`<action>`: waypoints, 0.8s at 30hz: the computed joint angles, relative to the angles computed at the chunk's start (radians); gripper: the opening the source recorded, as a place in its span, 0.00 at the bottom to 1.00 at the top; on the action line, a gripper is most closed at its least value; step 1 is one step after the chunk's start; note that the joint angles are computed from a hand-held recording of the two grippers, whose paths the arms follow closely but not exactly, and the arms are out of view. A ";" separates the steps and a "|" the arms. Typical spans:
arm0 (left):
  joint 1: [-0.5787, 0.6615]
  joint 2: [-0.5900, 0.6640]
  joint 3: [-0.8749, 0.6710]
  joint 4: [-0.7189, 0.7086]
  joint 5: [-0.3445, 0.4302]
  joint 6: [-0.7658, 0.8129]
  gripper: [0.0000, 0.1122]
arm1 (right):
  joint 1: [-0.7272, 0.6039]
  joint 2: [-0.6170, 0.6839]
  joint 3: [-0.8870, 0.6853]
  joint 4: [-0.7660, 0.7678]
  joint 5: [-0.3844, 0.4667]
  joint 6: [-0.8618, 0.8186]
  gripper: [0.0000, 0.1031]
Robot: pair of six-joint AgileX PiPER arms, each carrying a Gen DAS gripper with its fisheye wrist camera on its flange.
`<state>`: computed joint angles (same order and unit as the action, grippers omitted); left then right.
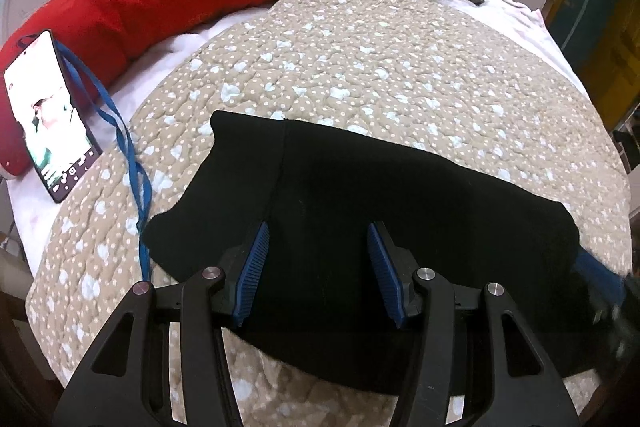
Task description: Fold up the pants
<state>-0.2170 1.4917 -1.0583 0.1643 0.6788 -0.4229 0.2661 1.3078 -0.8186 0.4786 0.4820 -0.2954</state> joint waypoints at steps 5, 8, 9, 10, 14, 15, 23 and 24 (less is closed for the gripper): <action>-0.028 -0.029 0.030 0.030 0.007 -0.042 0.46 | 0.098 -0.059 0.110 -0.133 -0.021 0.124 0.24; -0.045 -0.055 0.047 0.034 0.015 -0.051 0.46 | 0.142 -0.066 0.171 -0.211 -0.061 0.226 0.25; -0.052 -0.065 0.053 0.034 0.019 -0.055 0.46 | 0.150 -0.091 0.191 -0.217 -0.069 0.241 0.25; -0.061 -0.074 0.058 0.036 0.023 -0.062 0.46 | 0.142 -0.112 0.198 -0.186 -0.051 0.217 0.26; -0.090 -0.096 0.068 0.026 0.034 -0.071 0.46 | 0.079 -0.170 0.212 -0.113 0.011 0.137 0.26; -0.101 -0.104 0.069 0.018 0.040 -0.072 0.46 | 0.067 -0.182 0.214 -0.114 0.020 0.141 0.26; -0.224 -0.126 0.069 0.015 0.038 -0.121 0.46 | -0.037 -0.300 0.254 -0.263 0.084 0.267 0.26; -0.236 -0.123 0.065 0.011 0.038 -0.116 0.46 | -0.057 -0.311 0.258 -0.266 0.091 0.263 0.26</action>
<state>-0.4531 1.3688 -0.9935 0.1756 0.7173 -0.5387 0.2089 0.9972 -0.5605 0.2128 0.5728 -0.0329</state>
